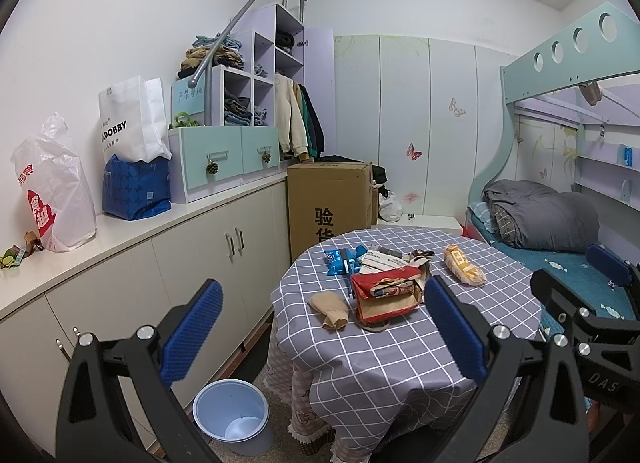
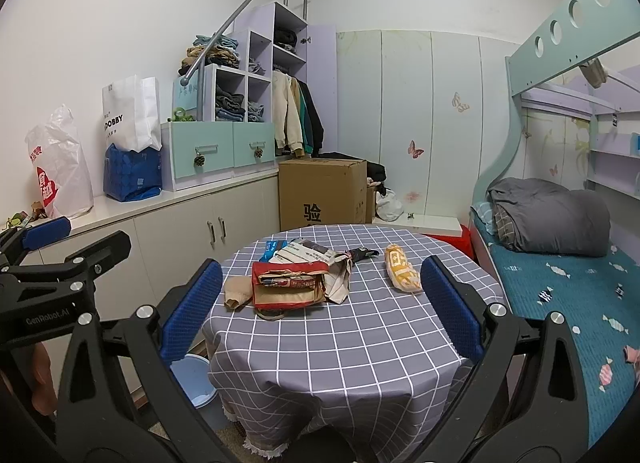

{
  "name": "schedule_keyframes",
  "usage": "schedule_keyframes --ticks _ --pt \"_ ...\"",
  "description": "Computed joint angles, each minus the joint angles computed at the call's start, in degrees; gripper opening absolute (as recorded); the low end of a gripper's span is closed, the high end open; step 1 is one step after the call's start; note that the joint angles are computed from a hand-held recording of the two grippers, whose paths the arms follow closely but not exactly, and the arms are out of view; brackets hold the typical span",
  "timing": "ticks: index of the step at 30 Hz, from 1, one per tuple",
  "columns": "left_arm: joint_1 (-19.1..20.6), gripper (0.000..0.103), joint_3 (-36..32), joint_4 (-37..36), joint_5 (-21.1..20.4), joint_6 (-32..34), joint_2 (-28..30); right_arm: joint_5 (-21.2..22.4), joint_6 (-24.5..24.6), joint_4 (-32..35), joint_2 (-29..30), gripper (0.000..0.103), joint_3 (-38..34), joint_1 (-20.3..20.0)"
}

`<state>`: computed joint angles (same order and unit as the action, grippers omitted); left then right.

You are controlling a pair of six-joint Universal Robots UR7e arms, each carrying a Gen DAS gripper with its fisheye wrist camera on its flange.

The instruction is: Collect trash

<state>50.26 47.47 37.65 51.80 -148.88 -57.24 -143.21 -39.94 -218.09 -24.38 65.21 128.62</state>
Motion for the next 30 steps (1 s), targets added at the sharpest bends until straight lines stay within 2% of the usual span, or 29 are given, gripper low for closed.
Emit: schedule_keyframes --ticks 21,30 --pt "0.27 0.099 0.19 -0.12 0.11 0.01 0.03 -0.64 0.58 -0.33 -0.08 0.097 1.6 -0.23" --pt "0.72 0.099 1.48 -0.78 0.14 0.09 -0.24 -0.86 5.68 4.32 -1.96 0.097 3.0 -0.41"
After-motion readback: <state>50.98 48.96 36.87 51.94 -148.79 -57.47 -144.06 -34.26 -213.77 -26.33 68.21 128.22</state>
